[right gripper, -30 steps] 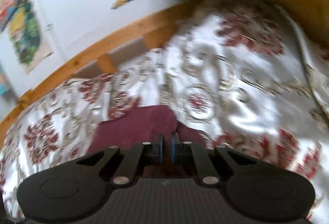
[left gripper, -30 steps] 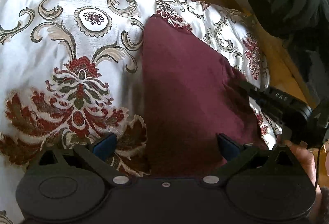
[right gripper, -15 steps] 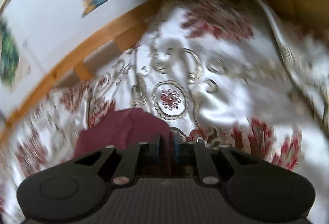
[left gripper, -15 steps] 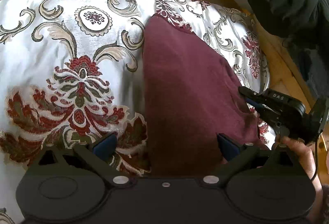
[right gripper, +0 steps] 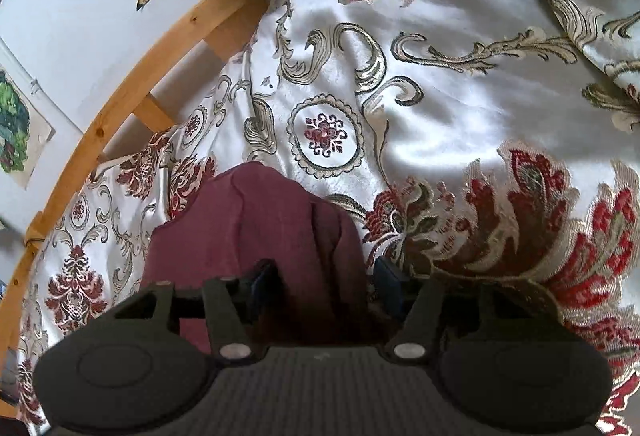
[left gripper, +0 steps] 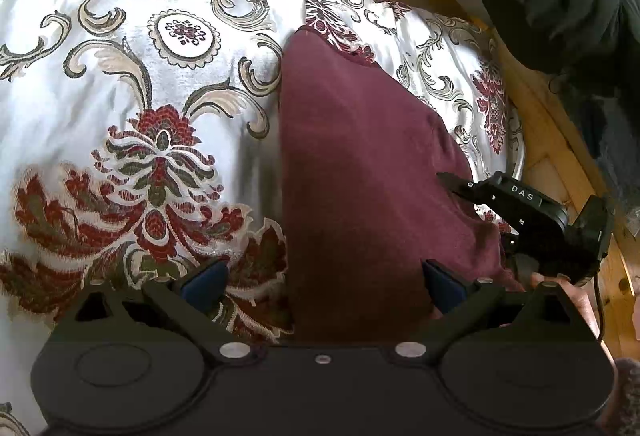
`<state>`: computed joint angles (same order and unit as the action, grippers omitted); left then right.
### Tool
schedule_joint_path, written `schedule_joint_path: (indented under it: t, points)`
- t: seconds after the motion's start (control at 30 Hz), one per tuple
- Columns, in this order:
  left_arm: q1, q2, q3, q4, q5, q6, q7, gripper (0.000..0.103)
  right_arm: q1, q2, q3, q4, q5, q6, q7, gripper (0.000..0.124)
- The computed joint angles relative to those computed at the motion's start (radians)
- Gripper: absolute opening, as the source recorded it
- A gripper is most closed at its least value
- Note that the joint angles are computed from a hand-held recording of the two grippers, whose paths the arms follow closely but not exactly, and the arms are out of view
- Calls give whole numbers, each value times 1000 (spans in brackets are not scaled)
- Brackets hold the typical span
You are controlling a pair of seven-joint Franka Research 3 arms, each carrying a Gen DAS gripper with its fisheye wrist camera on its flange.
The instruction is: Fold small clothes
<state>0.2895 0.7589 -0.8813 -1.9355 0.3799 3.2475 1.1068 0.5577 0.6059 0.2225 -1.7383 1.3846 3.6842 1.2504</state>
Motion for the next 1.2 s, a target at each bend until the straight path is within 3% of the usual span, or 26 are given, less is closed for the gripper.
schedule_joint_path:
  t: [0.13,0.23,0.33,0.43,0.57,1.07,1.2]
  points:
    - [2,-6,-1,-3,-4,-1,-5,102,7,-2,-3,-8,-40,2,23,39]
    - [19,4,-20,-13,12,37,-5,102,20,4,-12,20,12,6,-54,38]
    - [44,40,-53,-7,79,62,6,102,4,-1,0,0,-24,5,2,39]
    - [43,61,-63,16,116,28,13,102,5,-3,-4,-14,-43,4,39,42]
    - [23,62,-54,43,74,-43,37,102,17,6,-13,4,-16,4,15,43]
    - [26,63,-71,36,-39,-46,136,102,-6,28,28,51,40,33,-85,46]
    - [30,65,-77,36,-50,-48,145,102,-6,31,32,56,36,42,-107,38]
